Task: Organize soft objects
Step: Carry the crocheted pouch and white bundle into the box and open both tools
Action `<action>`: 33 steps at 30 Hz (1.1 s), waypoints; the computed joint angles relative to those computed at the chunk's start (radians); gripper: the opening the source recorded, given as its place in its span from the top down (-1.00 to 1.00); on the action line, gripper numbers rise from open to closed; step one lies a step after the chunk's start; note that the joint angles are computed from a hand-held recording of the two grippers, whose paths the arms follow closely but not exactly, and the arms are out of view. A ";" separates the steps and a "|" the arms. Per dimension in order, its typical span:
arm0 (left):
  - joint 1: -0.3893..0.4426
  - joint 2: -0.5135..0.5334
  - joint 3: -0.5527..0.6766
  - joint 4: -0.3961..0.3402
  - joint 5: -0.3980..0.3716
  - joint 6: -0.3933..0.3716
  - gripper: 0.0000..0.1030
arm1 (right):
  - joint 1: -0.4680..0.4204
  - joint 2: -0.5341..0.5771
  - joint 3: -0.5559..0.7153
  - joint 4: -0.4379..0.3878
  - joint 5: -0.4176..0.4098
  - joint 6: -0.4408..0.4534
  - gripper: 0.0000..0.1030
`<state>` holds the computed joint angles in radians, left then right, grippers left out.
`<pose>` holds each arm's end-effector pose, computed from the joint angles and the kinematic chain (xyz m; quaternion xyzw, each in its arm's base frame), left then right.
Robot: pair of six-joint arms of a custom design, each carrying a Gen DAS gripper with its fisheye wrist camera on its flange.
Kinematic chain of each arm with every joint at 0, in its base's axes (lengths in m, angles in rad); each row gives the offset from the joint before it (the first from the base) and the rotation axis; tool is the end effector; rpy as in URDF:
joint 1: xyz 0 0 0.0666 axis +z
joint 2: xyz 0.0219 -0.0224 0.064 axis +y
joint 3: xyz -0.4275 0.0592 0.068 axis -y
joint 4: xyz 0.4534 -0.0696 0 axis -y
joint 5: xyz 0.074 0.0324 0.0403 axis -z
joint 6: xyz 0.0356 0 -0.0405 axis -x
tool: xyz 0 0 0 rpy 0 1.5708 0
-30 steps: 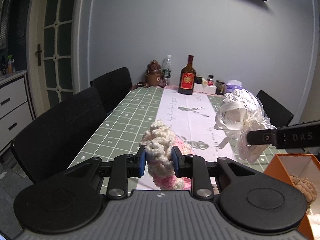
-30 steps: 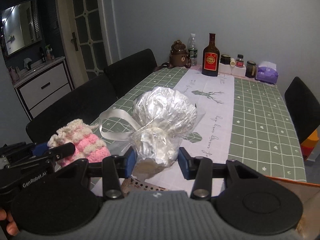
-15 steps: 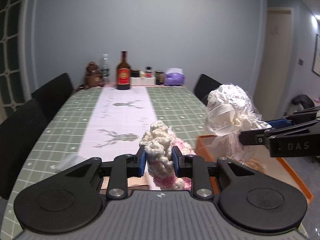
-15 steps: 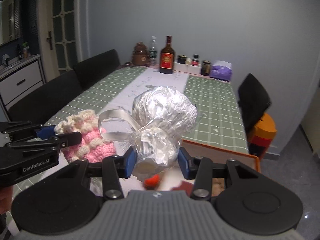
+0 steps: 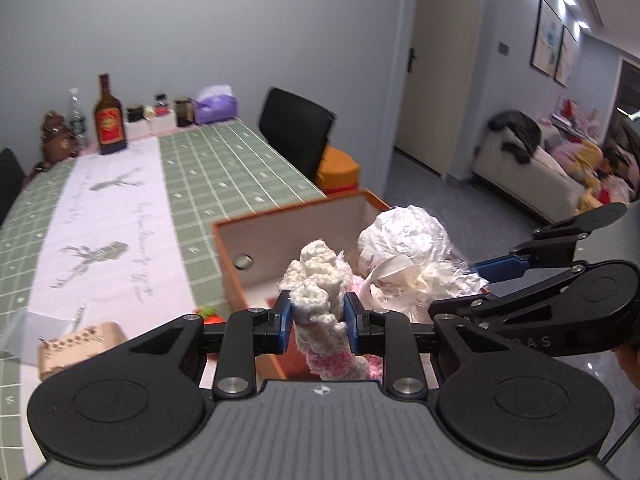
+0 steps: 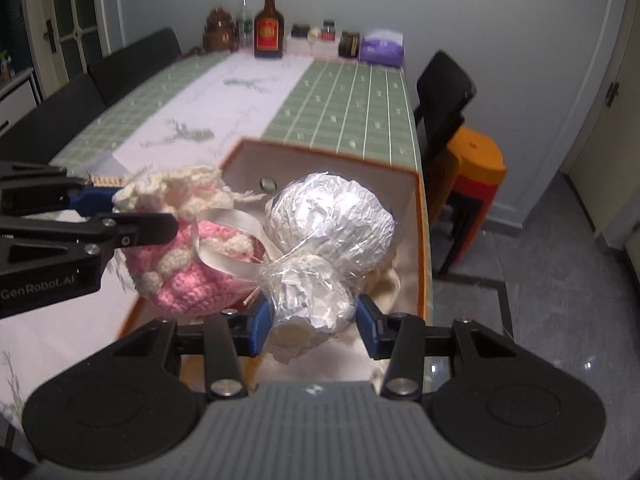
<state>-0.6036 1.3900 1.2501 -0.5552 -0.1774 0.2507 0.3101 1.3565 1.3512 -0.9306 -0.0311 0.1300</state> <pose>0.4516 -0.3042 0.4301 0.1214 0.8947 -0.1019 0.4176 0.4908 0.1580 0.4720 -0.2121 0.9260 0.0428 0.3095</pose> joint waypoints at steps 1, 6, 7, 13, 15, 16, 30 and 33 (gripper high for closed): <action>-0.006 0.009 0.003 -0.011 0.012 -0.005 0.42 | -0.005 0.000 -0.007 -0.013 0.004 0.010 0.12; -0.028 0.052 0.023 -0.070 0.057 -0.038 0.42 | -0.033 0.014 -0.025 -0.069 -0.012 0.042 0.12; -0.031 0.058 0.025 -0.077 0.061 -0.045 0.42 | -0.035 0.013 -0.033 -0.073 -0.009 0.052 0.11; -0.043 0.083 0.038 -0.118 0.060 -0.071 0.42 | -0.032 0.038 -0.033 -0.101 0.000 0.092 0.11; -0.044 0.089 0.039 -0.128 0.057 -0.072 0.42 | -0.028 0.051 -0.028 -0.108 0.008 0.109 0.10; -0.044 0.092 0.040 -0.133 0.057 -0.075 0.42 | -0.026 0.061 -0.019 -0.115 0.012 0.118 0.10; -0.042 0.103 0.035 -0.134 0.040 -0.097 0.14 | -0.012 0.111 0.011 -0.159 0.051 0.154 -0.17; -0.042 0.094 0.024 -0.117 0.048 -0.109 0.05 | -0.007 0.105 0.007 -0.148 0.073 0.159 -0.25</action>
<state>-0.6455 1.4844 1.2737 -0.6720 -0.1296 0.1417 0.3030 1.4617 1.3584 -1.0785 0.0421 0.2885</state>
